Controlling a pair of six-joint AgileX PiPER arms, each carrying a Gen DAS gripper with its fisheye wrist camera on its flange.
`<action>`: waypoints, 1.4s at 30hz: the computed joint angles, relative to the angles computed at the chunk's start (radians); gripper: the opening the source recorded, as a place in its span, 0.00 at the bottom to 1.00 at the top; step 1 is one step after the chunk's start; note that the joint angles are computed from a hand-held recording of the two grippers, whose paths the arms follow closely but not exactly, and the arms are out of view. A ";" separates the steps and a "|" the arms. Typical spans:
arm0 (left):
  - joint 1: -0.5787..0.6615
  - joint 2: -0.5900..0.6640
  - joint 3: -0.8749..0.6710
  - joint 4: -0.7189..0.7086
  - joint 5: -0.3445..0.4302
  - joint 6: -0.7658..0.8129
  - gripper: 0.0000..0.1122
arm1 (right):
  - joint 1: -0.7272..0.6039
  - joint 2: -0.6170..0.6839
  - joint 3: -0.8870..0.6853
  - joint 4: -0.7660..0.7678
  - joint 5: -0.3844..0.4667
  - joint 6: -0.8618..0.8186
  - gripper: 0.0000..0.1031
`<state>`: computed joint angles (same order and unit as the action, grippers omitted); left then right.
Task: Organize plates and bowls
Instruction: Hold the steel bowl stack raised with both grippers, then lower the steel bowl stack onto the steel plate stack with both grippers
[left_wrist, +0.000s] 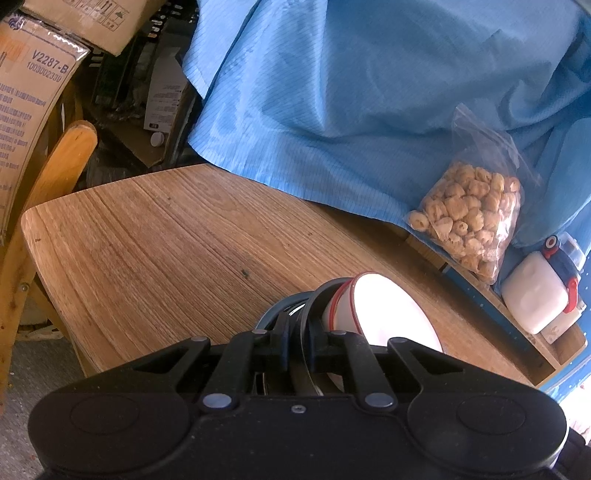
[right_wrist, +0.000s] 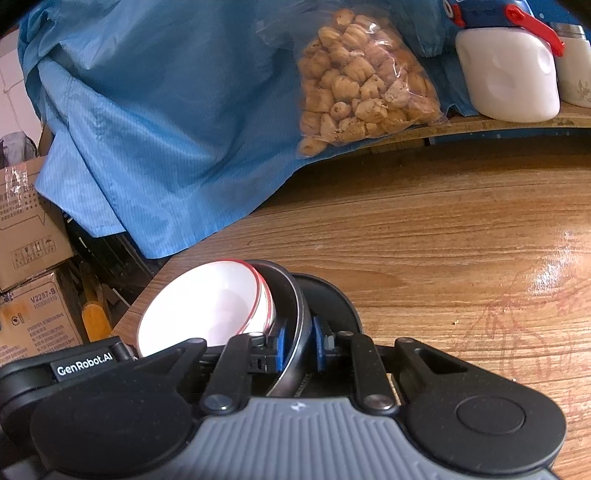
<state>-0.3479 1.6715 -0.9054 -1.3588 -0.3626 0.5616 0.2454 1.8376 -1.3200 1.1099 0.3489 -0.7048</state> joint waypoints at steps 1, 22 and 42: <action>-0.002 0.001 -0.002 -0.008 -0.002 0.011 0.10 | 0.001 -0.001 0.001 -0.004 -0.003 -0.001 0.17; -0.040 -0.023 0.014 -0.082 -0.193 0.234 0.69 | 0.091 -0.043 0.045 -0.365 -0.187 0.131 0.28; -0.096 -0.027 0.059 -0.047 -0.326 0.181 0.91 | 0.064 -0.068 0.094 0.064 -0.188 -0.282 0.37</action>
